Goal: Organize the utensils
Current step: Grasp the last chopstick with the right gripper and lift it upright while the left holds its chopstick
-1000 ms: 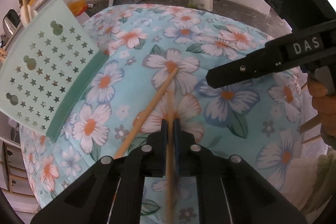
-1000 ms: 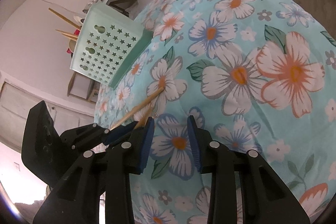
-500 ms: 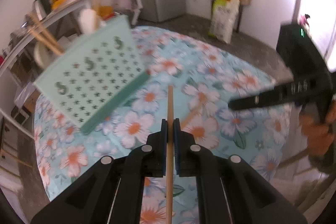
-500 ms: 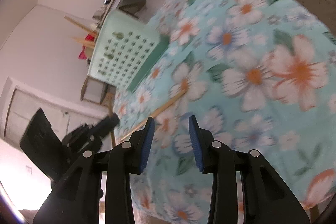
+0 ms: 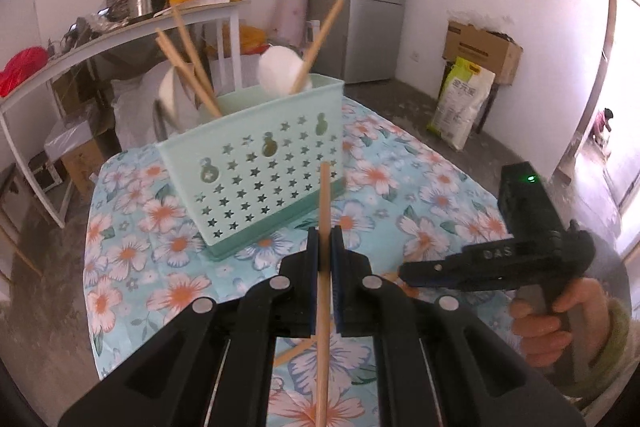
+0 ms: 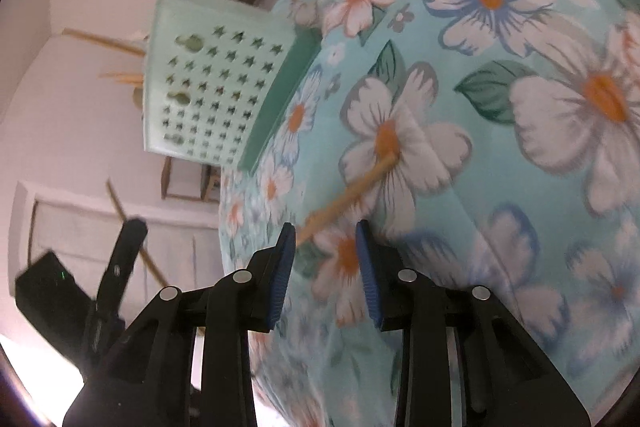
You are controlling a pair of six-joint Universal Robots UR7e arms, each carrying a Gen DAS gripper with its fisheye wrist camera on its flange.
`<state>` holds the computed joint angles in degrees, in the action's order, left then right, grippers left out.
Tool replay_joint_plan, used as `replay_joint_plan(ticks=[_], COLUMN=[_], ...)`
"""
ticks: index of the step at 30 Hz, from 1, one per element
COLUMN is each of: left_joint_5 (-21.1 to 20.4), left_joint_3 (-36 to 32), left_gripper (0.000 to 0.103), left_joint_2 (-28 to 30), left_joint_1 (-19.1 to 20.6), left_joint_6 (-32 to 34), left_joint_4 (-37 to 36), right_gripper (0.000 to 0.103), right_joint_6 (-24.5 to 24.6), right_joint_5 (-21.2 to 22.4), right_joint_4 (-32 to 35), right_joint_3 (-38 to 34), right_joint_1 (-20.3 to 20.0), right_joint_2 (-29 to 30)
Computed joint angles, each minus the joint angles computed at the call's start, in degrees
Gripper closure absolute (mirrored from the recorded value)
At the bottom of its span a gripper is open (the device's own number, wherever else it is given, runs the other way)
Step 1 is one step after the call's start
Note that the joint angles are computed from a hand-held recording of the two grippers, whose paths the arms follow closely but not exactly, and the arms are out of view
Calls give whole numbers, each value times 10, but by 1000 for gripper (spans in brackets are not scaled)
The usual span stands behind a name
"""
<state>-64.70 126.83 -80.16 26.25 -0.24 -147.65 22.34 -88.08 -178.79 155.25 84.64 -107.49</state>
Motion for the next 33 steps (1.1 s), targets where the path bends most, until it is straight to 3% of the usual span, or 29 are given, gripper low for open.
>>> replay_joint_plan(ticks=[5, 10, 13, 16, 18, 20, 23, 26, 33], left_joint_5=[-3, -5, -5, -4, -1, 2, 7, 18, 29], left_joint_3=[2, 4, 4, 5, 6, 6, 4, 7, -3], left_gripper=[98, 98, 98, 98, 98, 98, 98, 98, 98], left_joint_2=[-3, -3, -3, -4, -5, -6, -11, -15, -20], left_joint_1=[7, 8, 8, 8, 8, 8, 6, 2, 3], left_joint_6=[-3, -5, -5, -4, -4, -5, -7, -8, -28], left_joint_4=[-7, -11, -11, -15, -19, -25, -36, -68, -116], right_gripper=[82, 91, 92, 92, 93, 94, 95, 97, 99], right_joint_6=[31, 54, 57, 37, 31, 27, 22, -2, -51], right_joint_5=[0, -3, 1, 20, 15, 5, -38, -87, -231], right_joint_4=[-54, -73, -82, -42, -43, -50, -93, -101, -129], right_joint_3=[-2, 3, 12, 23, 26, 25, 14, 1, -38], right_joint_1=[-6, -13, -18, -40, -33, -18, 35, 90, 224], right_joint_2=[40, 40, 32, -28, -41, -51, -22, -27, -5])
